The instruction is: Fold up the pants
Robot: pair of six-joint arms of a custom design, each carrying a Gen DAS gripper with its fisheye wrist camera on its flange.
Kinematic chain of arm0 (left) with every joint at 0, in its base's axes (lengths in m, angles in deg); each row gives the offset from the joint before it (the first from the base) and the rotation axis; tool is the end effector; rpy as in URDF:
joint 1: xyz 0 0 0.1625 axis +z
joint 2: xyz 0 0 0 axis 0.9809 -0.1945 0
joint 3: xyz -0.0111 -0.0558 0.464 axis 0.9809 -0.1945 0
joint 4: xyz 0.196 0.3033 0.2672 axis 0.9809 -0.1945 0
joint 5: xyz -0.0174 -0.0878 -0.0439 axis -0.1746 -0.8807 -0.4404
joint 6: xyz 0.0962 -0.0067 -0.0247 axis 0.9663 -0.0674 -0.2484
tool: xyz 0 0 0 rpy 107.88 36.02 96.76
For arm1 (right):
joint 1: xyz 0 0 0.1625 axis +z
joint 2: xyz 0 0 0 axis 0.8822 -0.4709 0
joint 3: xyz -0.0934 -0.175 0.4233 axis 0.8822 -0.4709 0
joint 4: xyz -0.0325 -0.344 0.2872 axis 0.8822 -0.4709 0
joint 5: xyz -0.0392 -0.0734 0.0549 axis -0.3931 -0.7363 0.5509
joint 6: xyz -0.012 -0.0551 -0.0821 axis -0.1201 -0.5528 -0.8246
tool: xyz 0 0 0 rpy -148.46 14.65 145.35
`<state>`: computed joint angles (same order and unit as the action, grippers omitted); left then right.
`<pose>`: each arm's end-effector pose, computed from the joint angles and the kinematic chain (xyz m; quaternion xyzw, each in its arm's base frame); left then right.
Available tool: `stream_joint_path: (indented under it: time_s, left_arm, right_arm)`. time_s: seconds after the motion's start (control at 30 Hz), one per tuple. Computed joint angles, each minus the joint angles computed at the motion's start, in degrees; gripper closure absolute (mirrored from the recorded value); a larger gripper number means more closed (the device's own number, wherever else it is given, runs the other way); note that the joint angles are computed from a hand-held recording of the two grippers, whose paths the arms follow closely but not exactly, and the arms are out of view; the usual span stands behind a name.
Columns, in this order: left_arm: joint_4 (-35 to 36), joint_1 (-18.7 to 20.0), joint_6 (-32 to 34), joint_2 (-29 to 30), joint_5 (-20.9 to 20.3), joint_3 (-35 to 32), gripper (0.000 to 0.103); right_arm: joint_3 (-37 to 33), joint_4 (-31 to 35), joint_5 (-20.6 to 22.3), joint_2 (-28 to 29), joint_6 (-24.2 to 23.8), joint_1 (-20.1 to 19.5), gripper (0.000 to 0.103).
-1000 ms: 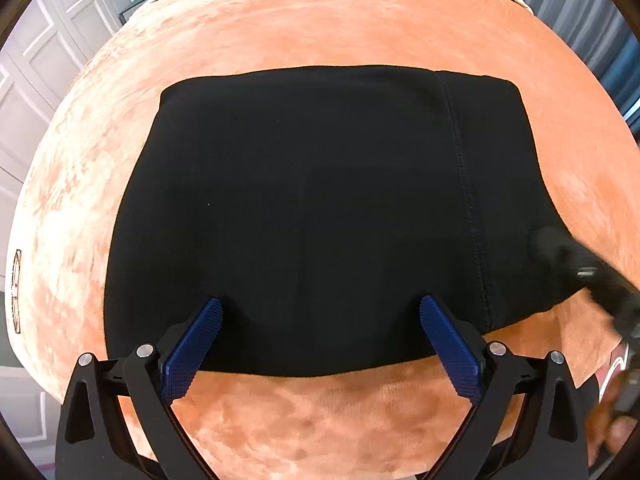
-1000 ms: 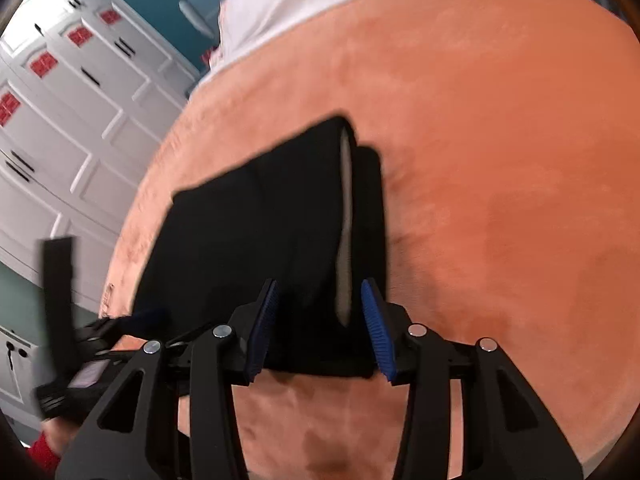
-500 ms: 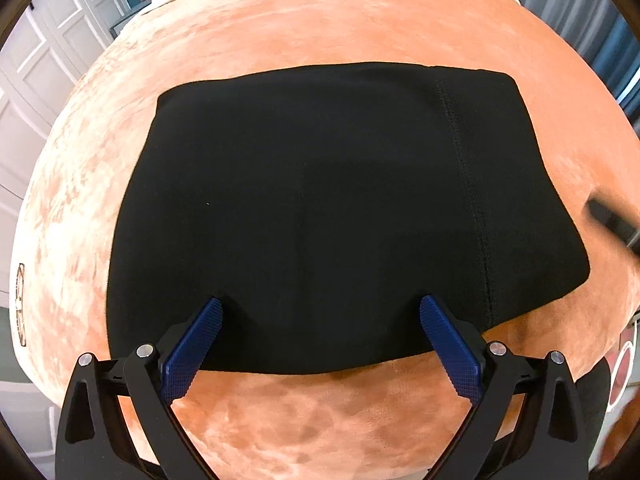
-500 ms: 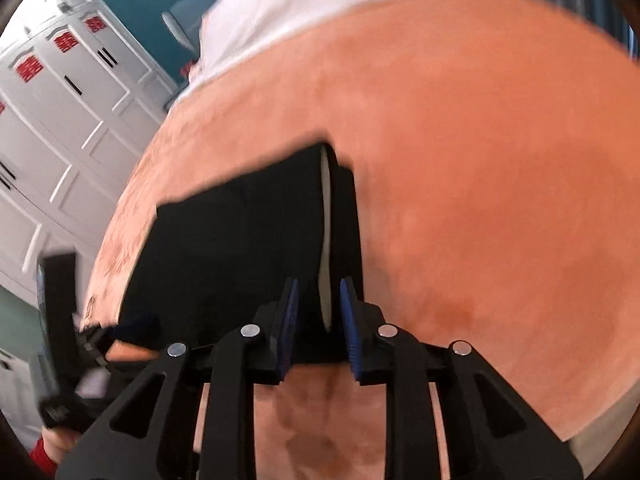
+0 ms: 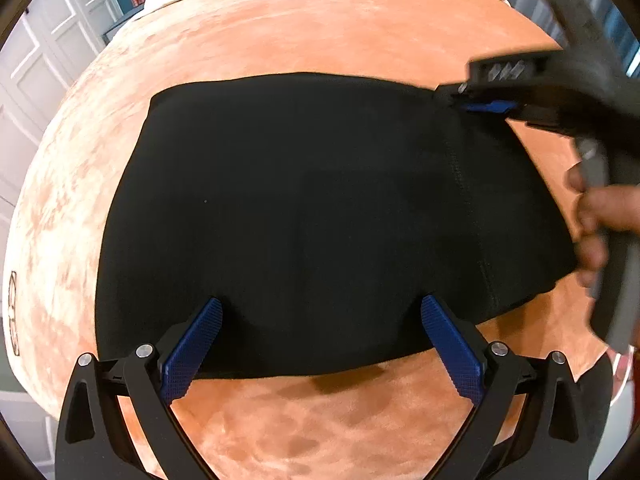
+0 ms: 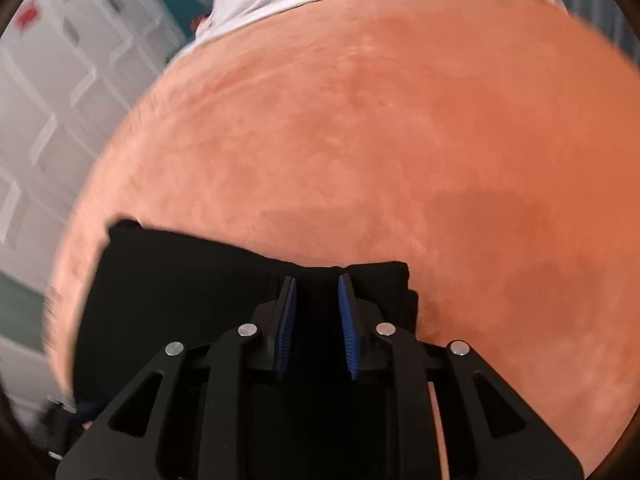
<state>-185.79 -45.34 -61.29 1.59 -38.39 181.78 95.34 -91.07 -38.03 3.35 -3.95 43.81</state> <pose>-0.2683 -0.4063 0.2241 0.2302 0.9053 -0.0798 0.3480 0.2404 -0.5413 0.1801 -0.0044 -0.9450 0.2643 0.1923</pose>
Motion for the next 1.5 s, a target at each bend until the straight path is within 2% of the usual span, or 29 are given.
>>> stream_joint_path:
  time_s: [0.07, 0.17, 0.27, 0.33, 0.4, 0.43, 0.5, 0.6, 0.67, 0.8, 0.83, 0.97, 1.1, 1.23, 1.3, 1.37, 1.43, 1.5]
  left_arm:
    - [-0.4, -0.2, 0.0, 0.1, 0.4, 0.4, 0.005]
    - [-1.1, -0.5, -0.2, 0.2, 0.5, 0.8, 0.005]
    - [-1.6, -0.6, 0.0, -0.2, 0.4, 1.2, 0.005]
    - [-2.1, 0.2, 1.1, -0.8, 0.1, 1.2, 0.005]
    - [-1.3, 0.0, 0.8, -1.5, -0.5, 1.1, 0.005]
    - [-1.1, -0.3, 0.6, -2.0, -0.7, 1.3, 0.005]
    - [-0.5, -0.8, 0.7, -4.0, -1.2, 1.6, 0.005]
    - [0.6, -1.2, 0.4, -6.8, -1.0, 2.7, 0.005]
    - [2.0, 0.2, 0.8, -7.7, -1.5, 3.0, 0.005]
    - [1.9, 1.7, 2.6, -9.0, -3.3, 3.6, 0.005]
    - [1.5, 1.3, 3.0, -9.6, -3.4, 3.7, 0.005]
    - [4.4, -2.3, 5.3, -15.2, -3.2, 5.5, 0.005]
    - [9.7, -5.8, 5.5, -21.2, -3.6, 7.1, 0.005]
    - [14.3, -6.3, 3.4, -25.3, -2.1, 7.2, 0.005]
    - [15.1, -5.6, 2.7, -25.6, -1.9, 6.8, 0.005]
    - [15.0, -5.2, 1.3, -25.1, -1.4, 6.6, 0.005]
    - [14.7, -5.5, -0.3, -24.4, -0.4, 6.3, 0.005]
    - [15.4, -6.5, -2.2, -24.7, -0.5, 6.3, 0.005]
  right_arm:
    - [1.2, -0.5, 0.4, -2.1, 2.2, 1.3, 0.082]
    - [5.1, -5.5, 0.7, -5.1, 2.2, 4.2, 0.078]
    - [8.8, -5.0, 1.6, -7.0, 4.6, 4.2, 0.078]
    - [9.4, -2.6, -0.8, -6.4, 5.5, 3.7, 0.083]
    - [10.9, -4.5, 0.6, -6.9, 7.6, 2.6, 0.084]
    - [10.5, -4.2, 1.1, -7.5, 9.4, 3.2, 0.079]
    - [9.1, -3.9, 1.5, -7.9, 7.8, 5.6, 0.079]
    - [4.0, 2.1, 0.6, -5.3, 3.5, 9.7, 0.078]
    - [0.8, 5.3, -1.0, -2.1, 1.2, 11.0, 0.07]
    - [-3.4, 11.6, -0.1, 2.9, 3.3, 9.6, 0.069]
    - [-4.3, 12.8, -0.3, 3.6, 3.9, 10.0, 0.069]
    - [-8.1, 14.4, 5.6, 7.1, 0.6, 12.9, 0.069]
    - [-10.0, 21.4, 8.3, 8.8, -3.2, 16.3, 0.069]
    - [-11.8, 25.6, 7.4, 13.3, -2.9, 17.0, 0.068]
    - [-13.3, 25.9, 5.3, 16.6, -2.5, 16.9, 0.068]
    - [-14.1, 23.5, 3.3, 19.1, -4.6, 17.4, 0.068]
    - [-14.7, 23.6, 4.4, 19.2, -3.4, 17.2, 0.067]
    - [-14.1, 24.1, 7.2, 17.3, -2.6, 16.5, 0.067]
